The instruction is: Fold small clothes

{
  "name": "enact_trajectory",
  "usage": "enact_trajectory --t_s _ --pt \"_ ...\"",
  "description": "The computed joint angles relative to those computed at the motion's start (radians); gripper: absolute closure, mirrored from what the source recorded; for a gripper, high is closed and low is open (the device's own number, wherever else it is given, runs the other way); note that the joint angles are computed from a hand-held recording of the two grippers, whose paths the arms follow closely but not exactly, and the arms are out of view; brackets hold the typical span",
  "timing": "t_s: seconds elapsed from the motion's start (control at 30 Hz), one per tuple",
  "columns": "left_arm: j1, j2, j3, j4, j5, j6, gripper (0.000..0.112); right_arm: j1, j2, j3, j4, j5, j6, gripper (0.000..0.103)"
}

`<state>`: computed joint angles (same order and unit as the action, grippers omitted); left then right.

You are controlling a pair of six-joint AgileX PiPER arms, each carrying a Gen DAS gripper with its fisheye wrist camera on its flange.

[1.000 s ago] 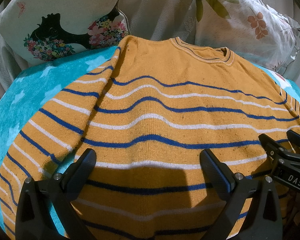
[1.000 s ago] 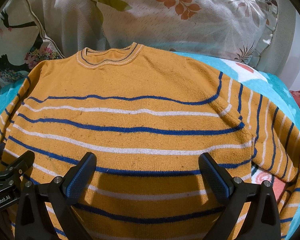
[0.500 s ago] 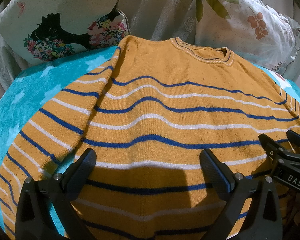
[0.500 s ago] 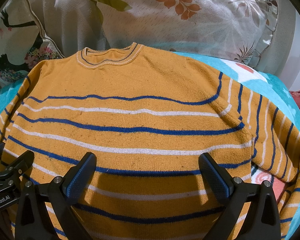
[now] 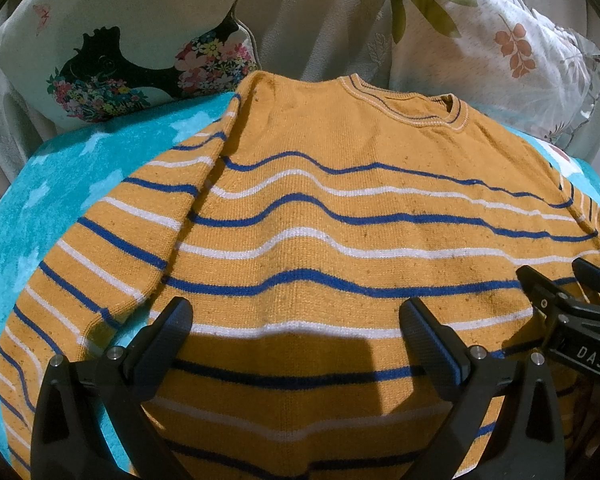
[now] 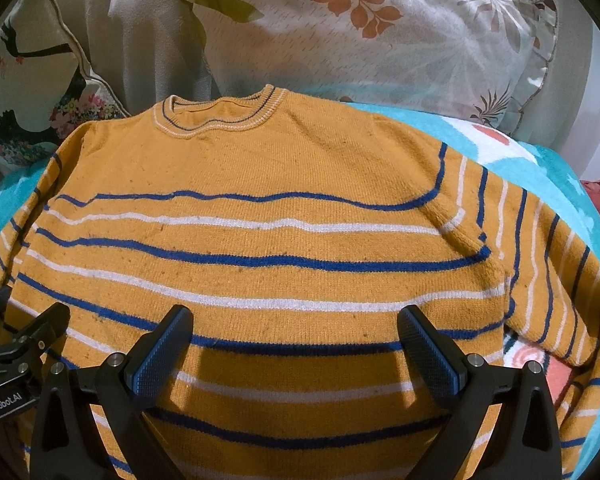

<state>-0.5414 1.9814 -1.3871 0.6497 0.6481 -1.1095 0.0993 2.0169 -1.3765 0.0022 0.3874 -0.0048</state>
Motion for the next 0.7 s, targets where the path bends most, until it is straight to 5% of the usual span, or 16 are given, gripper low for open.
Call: enact_trajectory --t_s 0.27,0.43,0.53,0.63,0.7 --pt "-0.038 -0.122 0.069 -0.053 0.045 0.008 0.009 0.006 0.005 -0.007 -0.015 0.002 0.015 0.000" --pt "-0.177 -0.258 0.095 0.176 0.259 -0.179 0.009 -0.041 0.020 -0.083 0.172 0.147 -0.214 0.000" --pt "-0.218 -0.316 0.087 0.140 0.322 -0.167 0.009 -0.110 0.018 -0.102 0.370 0.229 -0.350 0.000" --pt "-0.220 -0.356 0.058 -0.039 0.334 -0.077 0.009 -0.132 -0.002 -0.126 0.353 0.314 -0.366 0.020" --pt "-0.234 -0.392 0.072 -0.115 0.304 -0.075 0.009 -0.195 -0.065 -0.068 0.480 0.327 -0.485 0.028"
